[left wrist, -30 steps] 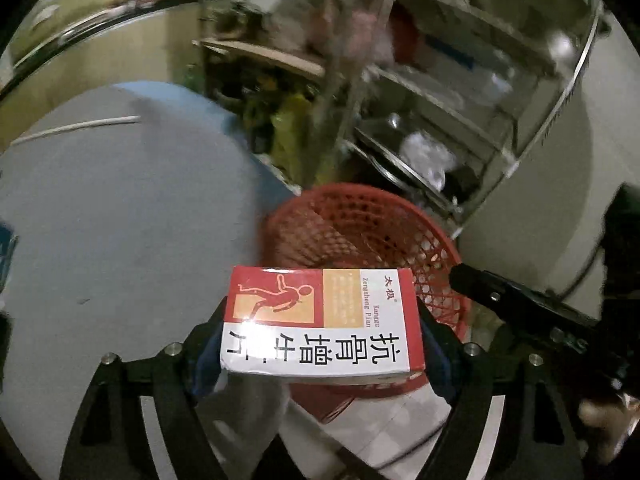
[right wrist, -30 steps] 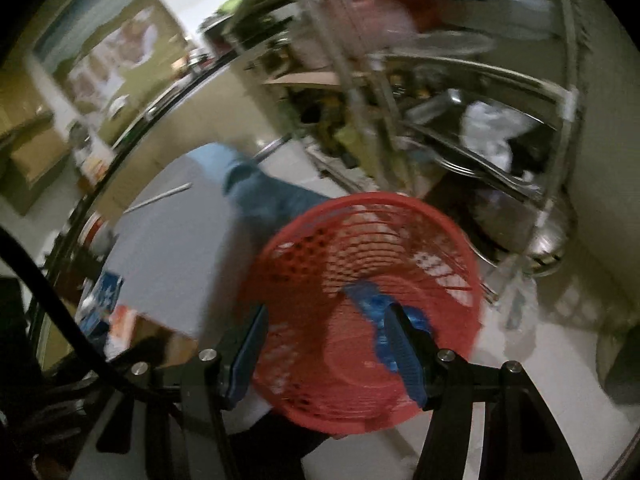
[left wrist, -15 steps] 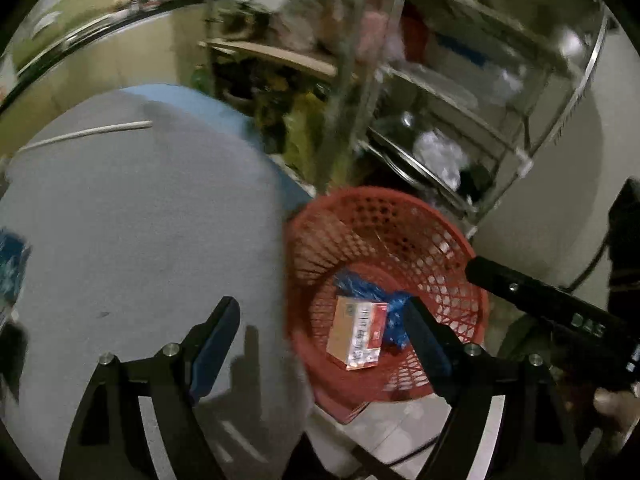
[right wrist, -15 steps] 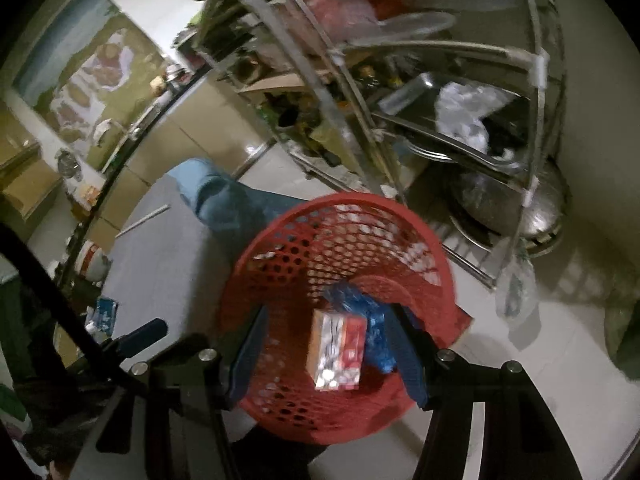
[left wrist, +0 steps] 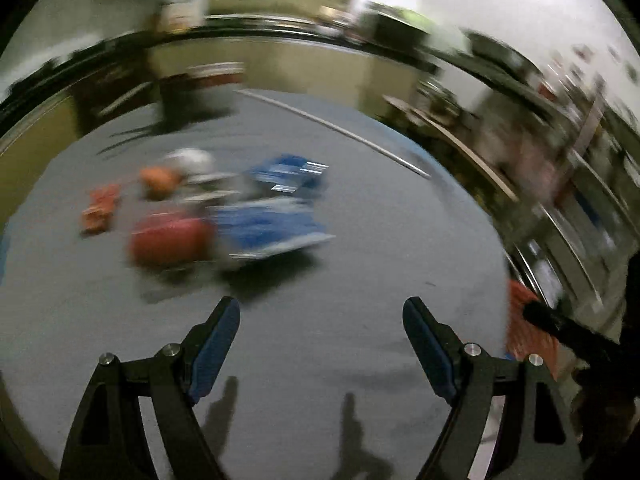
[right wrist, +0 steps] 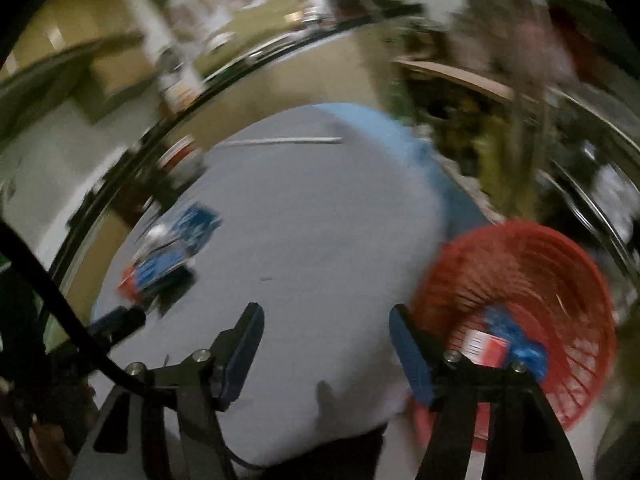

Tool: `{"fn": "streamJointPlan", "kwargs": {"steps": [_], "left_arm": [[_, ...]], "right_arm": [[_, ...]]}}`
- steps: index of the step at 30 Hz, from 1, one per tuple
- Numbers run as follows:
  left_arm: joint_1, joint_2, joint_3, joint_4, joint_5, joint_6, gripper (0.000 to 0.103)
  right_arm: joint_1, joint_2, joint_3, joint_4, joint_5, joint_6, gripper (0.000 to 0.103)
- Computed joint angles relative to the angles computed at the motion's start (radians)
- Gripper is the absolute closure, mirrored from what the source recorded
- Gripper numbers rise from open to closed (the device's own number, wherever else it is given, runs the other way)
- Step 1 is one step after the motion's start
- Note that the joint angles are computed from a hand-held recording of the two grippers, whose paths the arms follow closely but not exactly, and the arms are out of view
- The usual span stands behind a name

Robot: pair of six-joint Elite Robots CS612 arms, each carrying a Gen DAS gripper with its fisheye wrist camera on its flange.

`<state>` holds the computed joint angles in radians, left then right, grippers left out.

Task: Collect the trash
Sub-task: 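Return both tools to the table toward the blue cartons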

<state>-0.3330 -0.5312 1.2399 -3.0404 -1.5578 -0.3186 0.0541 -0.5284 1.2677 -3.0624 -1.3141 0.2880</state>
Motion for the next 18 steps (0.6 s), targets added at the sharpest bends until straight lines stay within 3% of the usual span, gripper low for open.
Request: {"fn": "streamJointPlan", "kwargs": {"steps": [4,10,18], "left_arm": [[0.042,-0.001,0.021,-0.012,0.035,-0.072,0.014],[0.076,0.006,0.027,-0.002,0.047,-0.142,0.014],[0.099,0.015,0.018,-0.001,0.038,-0.162,0.014]], "right_arm": [[0.041,0.042,-0.113,0.089,0.037,-0.103,0.004],[0.088,0.136,-0.331,0.301,0.103,-0.218,0.002],[0.124,0.258,-0.6,0.514,0.094,-0.304,0.0]]}}
